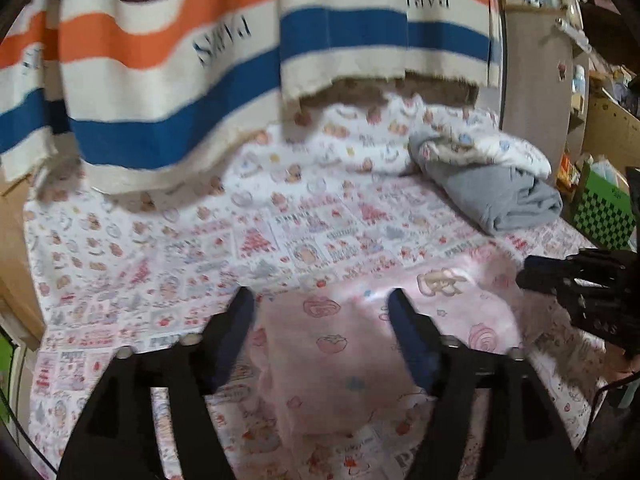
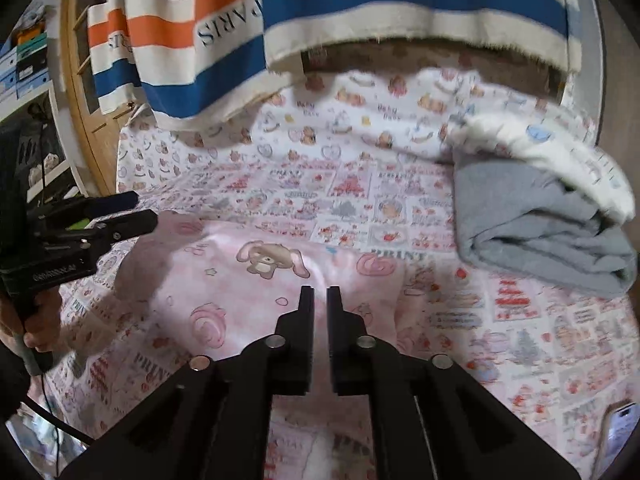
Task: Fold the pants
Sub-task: 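Open both grippers and move them back from the pants bundle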
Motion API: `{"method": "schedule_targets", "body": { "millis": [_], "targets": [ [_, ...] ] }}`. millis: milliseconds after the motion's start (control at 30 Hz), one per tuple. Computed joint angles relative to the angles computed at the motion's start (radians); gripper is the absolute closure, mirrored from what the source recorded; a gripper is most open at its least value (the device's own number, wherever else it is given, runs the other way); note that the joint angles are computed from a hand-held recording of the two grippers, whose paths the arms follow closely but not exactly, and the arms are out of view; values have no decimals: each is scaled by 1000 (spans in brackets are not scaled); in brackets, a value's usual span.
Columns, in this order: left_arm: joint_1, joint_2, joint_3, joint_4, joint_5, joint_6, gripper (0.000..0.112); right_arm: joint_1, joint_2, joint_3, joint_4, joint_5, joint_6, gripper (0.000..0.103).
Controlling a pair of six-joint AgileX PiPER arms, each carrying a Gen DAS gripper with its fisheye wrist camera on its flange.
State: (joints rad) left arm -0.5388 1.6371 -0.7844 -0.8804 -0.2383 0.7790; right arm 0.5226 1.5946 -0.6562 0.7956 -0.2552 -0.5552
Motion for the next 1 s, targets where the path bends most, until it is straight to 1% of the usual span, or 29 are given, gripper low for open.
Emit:
{"method": "schedule_targets", "body": {
  "millis": [33, 67, 100, 133, 167, 200, 233, 267, 333, 367, 400, 467, 500, 567, 600, 700, 733, 800, 867, 900, 933, 1000],
  "targets": [
    [-16, -17, 22, -6, -39, -5, 31, 20, -26, 22, 43, -27, -39, 68],
    [-31, -37, 50, 3, -78, -25, 27, 44, -54, 52, 50, -66, -37, 48],
    [-47, -56, 80, 14, -124, -48, 21, 64, -72, 76, 40, -106, -20, 37],
    [-59, -72, 108, 36, -164, -81, 17, 91, -90, 97, 70, -147, -42, 36],
    [-71, -85, 136, 61, -205, -122, 9, 108, -98, 100, 115, -167, -84, 35],
    [-84, -98, 175, 108, -270, -196, 9, 146, -118, 113, 187, -211, -145, 29],
    [-101, -106, 215, 136, -345, -261, 9, 178, -127, 124, 224, -261, -167, 24],
    [-117, -109, 248, 154, -414, -314, 9, 216, -127, 137, 243, -332, -158, 13],
    [-137, -100, 300, 186, -532, -412, 9, 312, -113, 173, 273, -531, -98, 11],
    [-144, -96, 311, 183, -562, -431, 9, 352, -101, 185, 284, -609, -64, 9],
    [-148, -92, 320, 179, -583, -444, 9, 368, -94, 195, 270, -647, -23, 0],
    [-152, -81, 330, 175, -615, -460, 9, 370, -90, 210, 223, -661, 54, 1],
    [-158, -70, 337, 170, -644, -468, 9, 374, -78, 213, 215, -673, 96, 1],
    [-178, -42, 351, 154, -719, -480, 9, 386, -34, 212, 223, -724, 145, 1],
    [-193, -21, 360, 142, -768, -489, 9, 381, -13, 213, 214, -737, 166, 1],
    [-228, 43, 363, 102, -883, -488, 9, 350, 44, 193, 207, -748, 191, 1],
    [-228, 52, 356, 93, -884, -480, 9, 336, 51, 191, 197, -743, 186, 1],
    [-199, 44, 358, 147, -848, -506, 9, 304, 57, 190, 156, -738, 192, 1],
    [-181, 42, 353, 168, -818, -520, 9, 280, 62, 183, 139, -726, 200, 1],
    [-173, 43, 342, 167, -788, -513, 9, 263, 63, 177, 121, -706, 205, 1],
    [-157, 42, 328, 178, -740, -509, 9, 246, 62, 171, 103, -679, 208, 1],
    [-114, 44, 284, 211, -618, -494, 9, 238, 67, 160, 96, -662, 199, 1]
  ]
}}
